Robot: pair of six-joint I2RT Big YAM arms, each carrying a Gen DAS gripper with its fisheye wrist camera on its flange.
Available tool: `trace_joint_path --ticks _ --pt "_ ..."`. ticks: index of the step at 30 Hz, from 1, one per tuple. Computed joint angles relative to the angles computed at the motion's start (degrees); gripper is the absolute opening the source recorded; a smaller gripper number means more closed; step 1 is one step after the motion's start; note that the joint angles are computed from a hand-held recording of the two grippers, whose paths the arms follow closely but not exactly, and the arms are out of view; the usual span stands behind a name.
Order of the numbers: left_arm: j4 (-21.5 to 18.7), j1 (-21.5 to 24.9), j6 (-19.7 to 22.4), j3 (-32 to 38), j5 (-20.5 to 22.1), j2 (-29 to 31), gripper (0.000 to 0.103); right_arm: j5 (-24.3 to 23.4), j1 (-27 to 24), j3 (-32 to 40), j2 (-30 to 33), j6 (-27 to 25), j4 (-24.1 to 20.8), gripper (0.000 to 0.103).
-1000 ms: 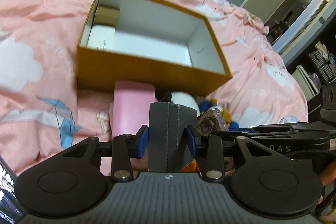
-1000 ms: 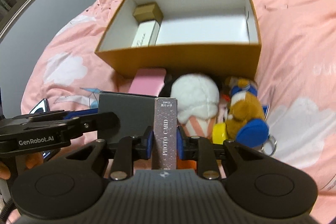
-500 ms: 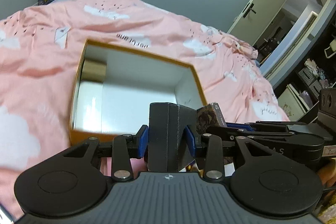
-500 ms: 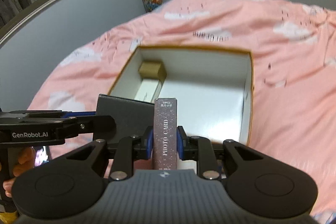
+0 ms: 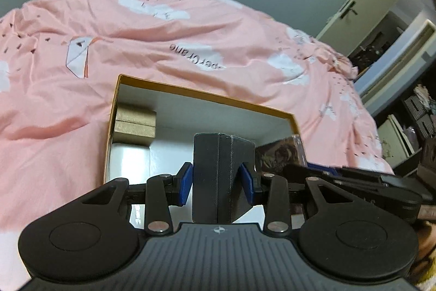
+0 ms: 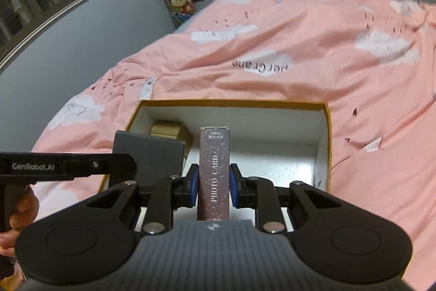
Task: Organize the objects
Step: 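Lift the grey box and PHOTO CARD box and carry them over the orange box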
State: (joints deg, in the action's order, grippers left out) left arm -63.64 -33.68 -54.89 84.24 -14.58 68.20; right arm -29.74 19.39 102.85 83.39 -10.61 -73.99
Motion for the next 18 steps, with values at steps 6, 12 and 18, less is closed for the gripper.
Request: trace_joint_path --ticks 6,12,18 --pt "-0.1 5.7 2.1 -0.1 6.3 4.8 0.043 0.8 1.0 1.5 5.4 2.0 0.0 0.024" --pt "0.7 8.0 3.9 -0.1 8.9 8.3 0.043 0.3 1.3 3.5 9.6 3.1 -0.2 0.024" --pt "0.0 8.4 6.9 1.8 8.6 11.4 0.043 -1.1 1.0 4.4 11.9 4.8 -0.2 0.024"
